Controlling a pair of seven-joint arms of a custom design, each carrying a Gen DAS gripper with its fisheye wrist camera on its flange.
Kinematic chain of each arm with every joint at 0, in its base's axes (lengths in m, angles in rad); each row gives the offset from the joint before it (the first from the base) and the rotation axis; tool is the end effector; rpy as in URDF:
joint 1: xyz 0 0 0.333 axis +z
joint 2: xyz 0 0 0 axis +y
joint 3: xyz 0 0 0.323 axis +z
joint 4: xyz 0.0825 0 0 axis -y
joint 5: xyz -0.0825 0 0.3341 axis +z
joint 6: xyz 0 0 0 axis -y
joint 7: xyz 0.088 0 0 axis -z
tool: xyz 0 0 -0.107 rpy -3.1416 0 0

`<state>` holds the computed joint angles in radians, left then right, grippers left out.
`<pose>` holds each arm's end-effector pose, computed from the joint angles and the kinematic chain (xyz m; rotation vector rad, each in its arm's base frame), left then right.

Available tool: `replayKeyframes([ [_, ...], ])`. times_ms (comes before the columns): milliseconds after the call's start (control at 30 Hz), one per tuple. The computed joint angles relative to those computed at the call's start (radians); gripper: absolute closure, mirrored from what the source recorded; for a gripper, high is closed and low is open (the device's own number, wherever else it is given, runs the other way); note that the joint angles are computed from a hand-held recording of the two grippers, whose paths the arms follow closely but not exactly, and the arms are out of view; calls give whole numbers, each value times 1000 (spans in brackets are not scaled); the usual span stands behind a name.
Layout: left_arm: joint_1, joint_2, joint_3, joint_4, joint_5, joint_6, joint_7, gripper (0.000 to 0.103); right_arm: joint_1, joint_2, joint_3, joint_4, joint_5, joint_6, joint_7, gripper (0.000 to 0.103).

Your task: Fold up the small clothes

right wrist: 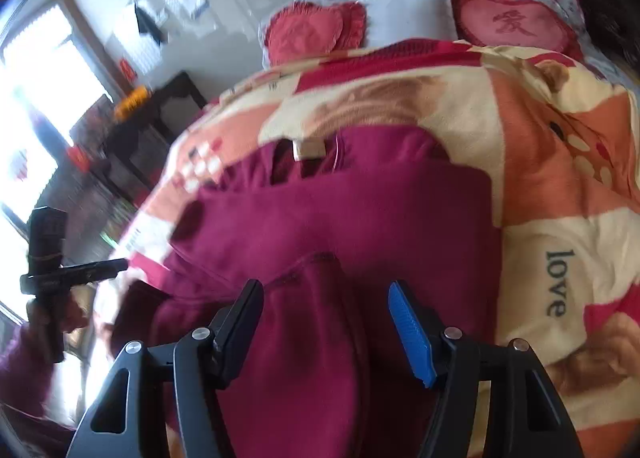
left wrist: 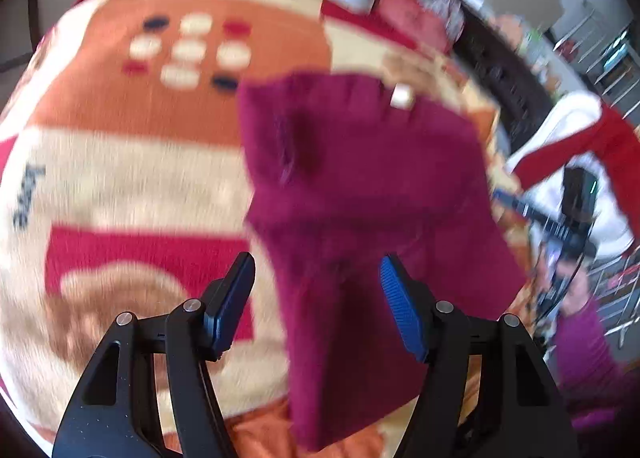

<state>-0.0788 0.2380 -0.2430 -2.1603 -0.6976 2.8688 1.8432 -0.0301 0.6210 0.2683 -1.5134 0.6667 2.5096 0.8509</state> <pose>0.5445 -0.1372 0.3746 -2.1776 2.0529 -0.8994 0.6907 0.1202 0.3809 -2.0175 1.3343 0.0276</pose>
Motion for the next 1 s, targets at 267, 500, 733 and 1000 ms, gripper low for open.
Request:
replayKeyframes([
  [267,-28,30,2,-1,58,-73,24,39,35,66,-9,63,-86,-18,35,64],
  [500,-44,58,40,105,180,-13,-67,92,-26,4,41,10,19,108,-37,97],
  [733,-57,182,66,328,291,-8,-177,95,-41,70,25,164,15,90,86,100],
  [1000,-34,156,37,295,311,-3,-160,95,15,117,-4,205,-109,-87,76,41],
])
